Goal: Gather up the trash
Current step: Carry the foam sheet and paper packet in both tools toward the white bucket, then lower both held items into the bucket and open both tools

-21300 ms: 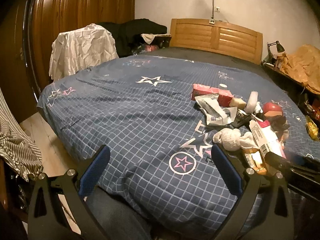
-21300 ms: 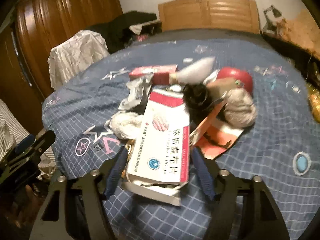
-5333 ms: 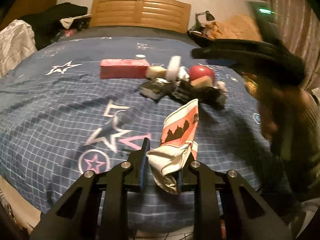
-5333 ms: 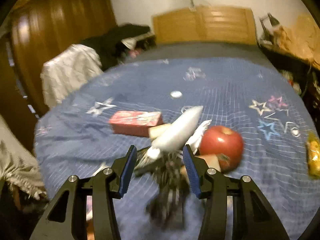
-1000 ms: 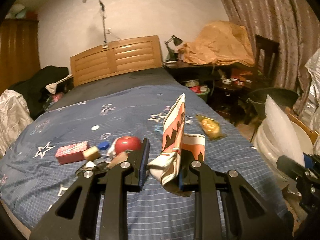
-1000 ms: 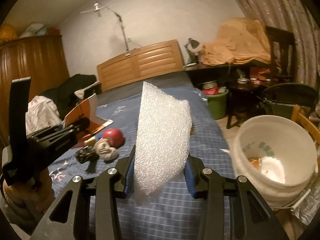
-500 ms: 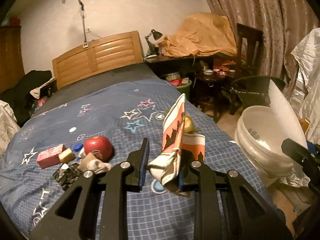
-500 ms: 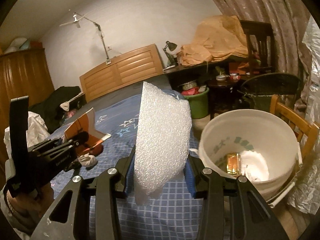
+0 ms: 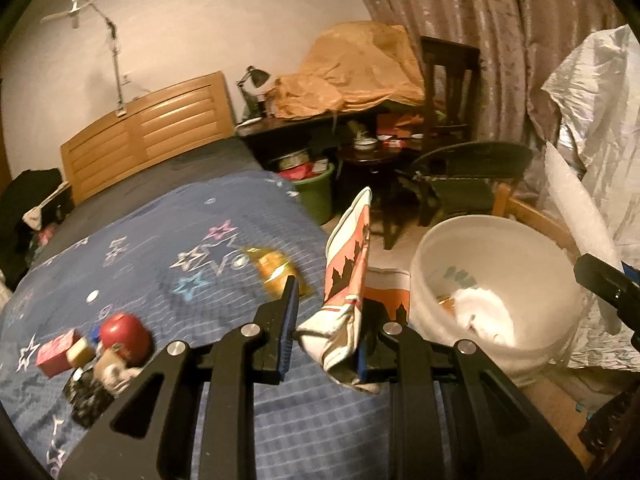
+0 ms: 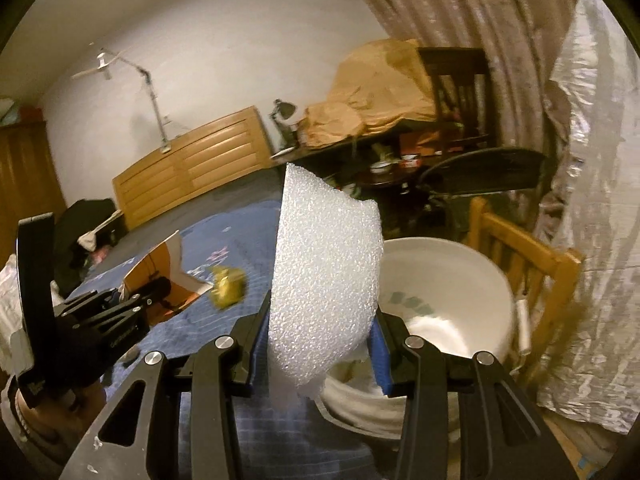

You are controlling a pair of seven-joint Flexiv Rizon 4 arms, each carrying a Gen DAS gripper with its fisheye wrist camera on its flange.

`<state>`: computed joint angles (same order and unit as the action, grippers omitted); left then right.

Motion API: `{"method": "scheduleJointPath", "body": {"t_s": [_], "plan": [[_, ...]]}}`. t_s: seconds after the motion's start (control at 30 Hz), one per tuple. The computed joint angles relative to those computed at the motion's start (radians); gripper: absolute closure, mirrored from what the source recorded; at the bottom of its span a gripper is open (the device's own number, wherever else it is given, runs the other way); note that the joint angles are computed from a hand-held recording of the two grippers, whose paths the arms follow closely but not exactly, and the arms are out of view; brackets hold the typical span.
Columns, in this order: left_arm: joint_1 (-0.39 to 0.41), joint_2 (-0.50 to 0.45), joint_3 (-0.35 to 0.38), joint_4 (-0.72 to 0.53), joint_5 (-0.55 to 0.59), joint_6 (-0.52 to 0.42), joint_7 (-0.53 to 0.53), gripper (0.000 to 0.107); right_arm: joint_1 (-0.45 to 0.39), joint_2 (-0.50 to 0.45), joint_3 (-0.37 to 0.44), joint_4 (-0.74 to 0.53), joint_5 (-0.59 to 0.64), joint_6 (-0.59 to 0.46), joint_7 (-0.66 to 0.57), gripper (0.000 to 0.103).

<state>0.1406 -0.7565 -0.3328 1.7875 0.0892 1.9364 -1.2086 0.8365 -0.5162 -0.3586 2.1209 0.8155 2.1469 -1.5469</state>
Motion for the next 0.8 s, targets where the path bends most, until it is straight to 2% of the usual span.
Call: {"method": "scheduleJointPath", "body": {"t_s": [0.37,0.5,0.63,0.8], "plan": [[-0.087,-0.062,-0.008,-0.11,-0.024,-0.054,0.057,0.085,-0.077,0.016,-0.036,0.031,-0.025,-0.011,-0.005,0.06],[-0.096,-0.084,-0.029,-0.149,-0.033,-0.079,0.086,0.085,-0.043,0.019,-0.116,0.03,-0.025,-0.07,-0.005,0.06],[-0.099,-0.11,-0.072,-0.2,-0.048,-0.141,0.133,0.085,-0.003,0.014,-0.212,0.035,-0.055,-0.151,0.035,0.06],[-0.106,-0.147,-0.113,-0.259,-0.093,-0.202,0.198,0.085,-0.022,0.006,-0.248,0.031,-0.122,-0.216,0.106,0.06]]}}
